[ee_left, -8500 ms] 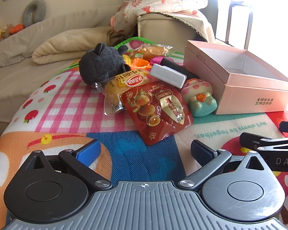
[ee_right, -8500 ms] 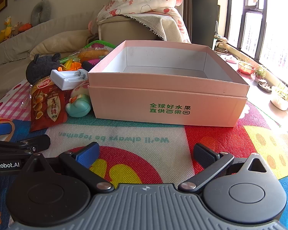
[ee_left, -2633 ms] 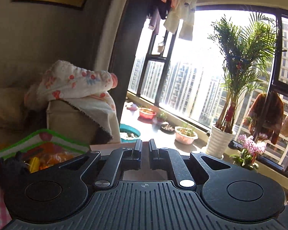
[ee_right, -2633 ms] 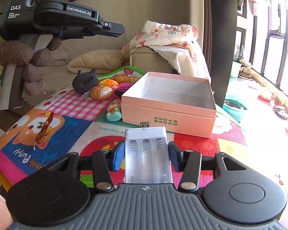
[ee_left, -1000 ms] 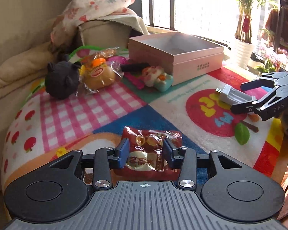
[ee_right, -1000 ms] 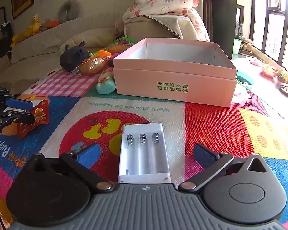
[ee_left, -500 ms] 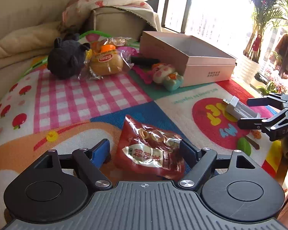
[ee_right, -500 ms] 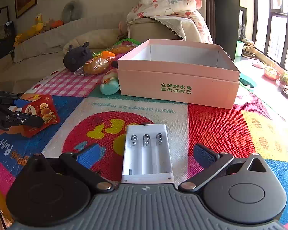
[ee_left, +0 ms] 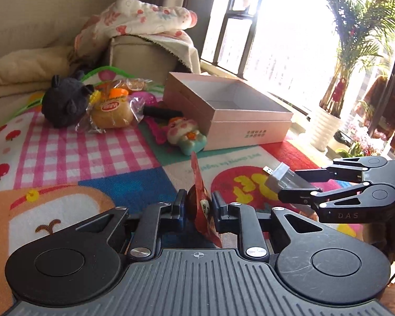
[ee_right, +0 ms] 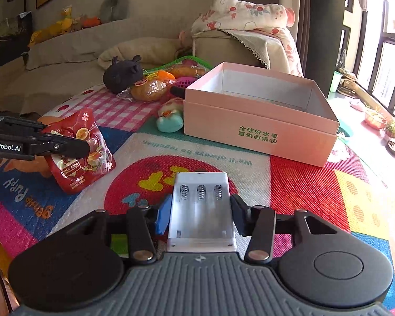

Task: Organize objects
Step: 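Lower the red bag into the pink box with the left tool while the right tool releases the holder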

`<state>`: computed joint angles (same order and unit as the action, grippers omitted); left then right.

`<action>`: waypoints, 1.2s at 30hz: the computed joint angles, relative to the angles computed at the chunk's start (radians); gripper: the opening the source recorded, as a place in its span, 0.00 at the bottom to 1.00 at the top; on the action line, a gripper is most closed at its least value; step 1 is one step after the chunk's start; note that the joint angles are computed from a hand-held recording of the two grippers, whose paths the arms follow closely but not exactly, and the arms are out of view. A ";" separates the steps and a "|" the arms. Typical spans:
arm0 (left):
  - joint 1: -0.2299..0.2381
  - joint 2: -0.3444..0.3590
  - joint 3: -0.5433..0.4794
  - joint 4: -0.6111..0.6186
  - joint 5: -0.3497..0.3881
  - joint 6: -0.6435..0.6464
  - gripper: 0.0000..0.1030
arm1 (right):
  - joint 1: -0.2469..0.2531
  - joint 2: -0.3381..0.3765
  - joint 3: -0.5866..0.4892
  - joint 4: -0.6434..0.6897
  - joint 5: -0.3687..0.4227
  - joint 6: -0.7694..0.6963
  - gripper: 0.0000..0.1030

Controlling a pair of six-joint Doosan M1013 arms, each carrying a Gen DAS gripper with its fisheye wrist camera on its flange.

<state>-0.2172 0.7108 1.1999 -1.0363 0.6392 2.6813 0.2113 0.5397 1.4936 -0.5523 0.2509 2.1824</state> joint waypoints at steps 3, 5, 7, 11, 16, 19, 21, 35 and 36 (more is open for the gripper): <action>-0.007 -0.008 -0.003 -0.055 0.013 0.077 0.22 | -0.003 -0.025 0.026 -0.096 -0.034 0.103 0.46; -0.014 -0.003 -0.027 -0.082 0.024 0.114 0.22 | -0.005 -0.040 0.041 -0.211 -0.047 0.229 0.46; -0.026 0.009 -0.070 -0.122 0.018 0.158 0.22 | -0.007 -0.054 0.054 -0.337 -0.053 0.360 0.46; -0.057 0.075 -0.222 -0.231 -0.003 0.209 0.22 | -0.012 -0.074 0.076 -0.561 -0.050 0.600 0.46; -0.094 0.190 -0.420 -0.247 -0.077 0.059 0.23 | -0.019 -0.072 0.066 -0.572 -0.025 0.641 0.46; -0.089 0.198 -0.412 -0.400 -0.098 0.156 0.23 | -0.023 -0.066 0.053 -0.566 -0.007 0.629 0.46; -0.077 0.187 -0.388 -0.430 -0.092 0.154 0.23 | -0.030 -0.060 0.035 -0.525 -0.003 0.584 0.46; -0.021 0.130 -0.247 0.116 -0.052 -0.473 0.23 | -0.078 0.119 -0.326 -0.344 0.073 0.404 0.73; -0.019 0.137 -0.257 0.121 -0.027 -0.489 0.23 | -0.074 0.116 -0.310 -0.396 0.057 0.443 0.74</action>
<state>-0.2359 0.8474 0.9430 -0.9155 0.6119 2.1926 0.1370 0.6557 1.1839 -0.9479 0.3080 2.6253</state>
